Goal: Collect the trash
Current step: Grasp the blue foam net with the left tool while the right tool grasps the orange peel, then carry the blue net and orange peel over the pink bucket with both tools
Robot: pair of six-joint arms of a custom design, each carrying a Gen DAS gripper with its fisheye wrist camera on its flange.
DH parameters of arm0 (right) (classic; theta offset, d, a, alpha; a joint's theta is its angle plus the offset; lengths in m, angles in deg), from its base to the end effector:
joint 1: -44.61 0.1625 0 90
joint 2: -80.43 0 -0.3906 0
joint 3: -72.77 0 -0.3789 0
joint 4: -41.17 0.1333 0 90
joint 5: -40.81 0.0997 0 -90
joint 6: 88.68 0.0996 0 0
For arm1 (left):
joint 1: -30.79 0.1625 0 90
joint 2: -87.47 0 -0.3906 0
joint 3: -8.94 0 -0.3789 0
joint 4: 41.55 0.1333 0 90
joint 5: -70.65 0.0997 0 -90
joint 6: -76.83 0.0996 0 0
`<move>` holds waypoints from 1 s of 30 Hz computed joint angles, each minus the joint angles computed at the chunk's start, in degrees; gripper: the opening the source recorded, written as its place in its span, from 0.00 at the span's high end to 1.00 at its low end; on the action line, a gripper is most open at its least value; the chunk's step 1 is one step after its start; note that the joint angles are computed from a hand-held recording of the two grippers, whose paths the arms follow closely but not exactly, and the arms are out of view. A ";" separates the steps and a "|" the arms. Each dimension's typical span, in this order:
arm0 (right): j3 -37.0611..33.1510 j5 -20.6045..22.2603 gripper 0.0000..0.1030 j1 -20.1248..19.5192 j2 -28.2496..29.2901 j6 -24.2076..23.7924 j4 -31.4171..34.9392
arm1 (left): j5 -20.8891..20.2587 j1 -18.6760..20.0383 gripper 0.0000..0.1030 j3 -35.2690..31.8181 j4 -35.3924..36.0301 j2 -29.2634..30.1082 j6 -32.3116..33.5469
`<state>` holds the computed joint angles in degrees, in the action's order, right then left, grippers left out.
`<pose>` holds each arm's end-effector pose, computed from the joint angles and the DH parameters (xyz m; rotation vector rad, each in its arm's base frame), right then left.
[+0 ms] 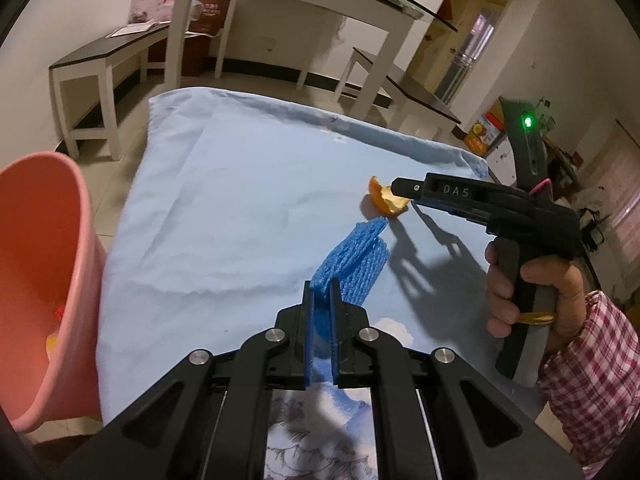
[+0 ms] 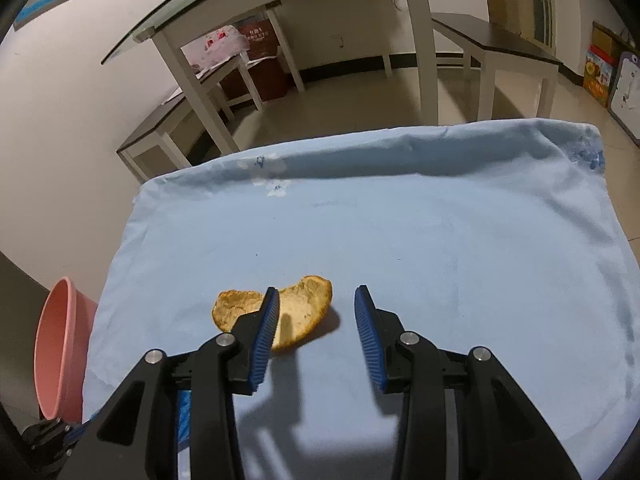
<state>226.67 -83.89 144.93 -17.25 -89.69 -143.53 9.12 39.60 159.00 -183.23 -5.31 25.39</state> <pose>0.1269 -0.2691 0.2326 -0.0240 -2.4616 0.9134 -0.2456 -0.2210 0.1370 0.7507 2.6914 -0.5942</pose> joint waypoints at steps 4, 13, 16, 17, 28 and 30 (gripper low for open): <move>-0.19 -0.10 0.92 0.13 1.43 -0.45 -0.65 | 1.40 -1.47 0.94 0.13 3.27 -2.85 -2.67; 0.27 -5.35 0.95 10.04 2.64 2.58 0.01 | 6.64 -7.77 0.94 0.10 17.98 -13.14 -13.27; -0.16 -7.46 0.95 14.11 3.88 5.06 2.05 | 8.62 -9.90 0.94 -0.26 24.58 -17.25 -17.40; -0.43 -7.88 0.95 15.46 4.14 6.21 3.24 | 9.27 -10.81 0.94 -0.37 27.33 -18.99 -18.98; -5.77 -10.77 0.95 28.50 12.10 15.17 9.26 | 13.69 -18.87 0.94 -3.96 58.51 -35.07 -38.84; -6.83 -10.99 0.95 30.03 13.37 15.79 9.95 | 13.86 -19.99 0.94 -4.85 63.15 -36.54 -41.72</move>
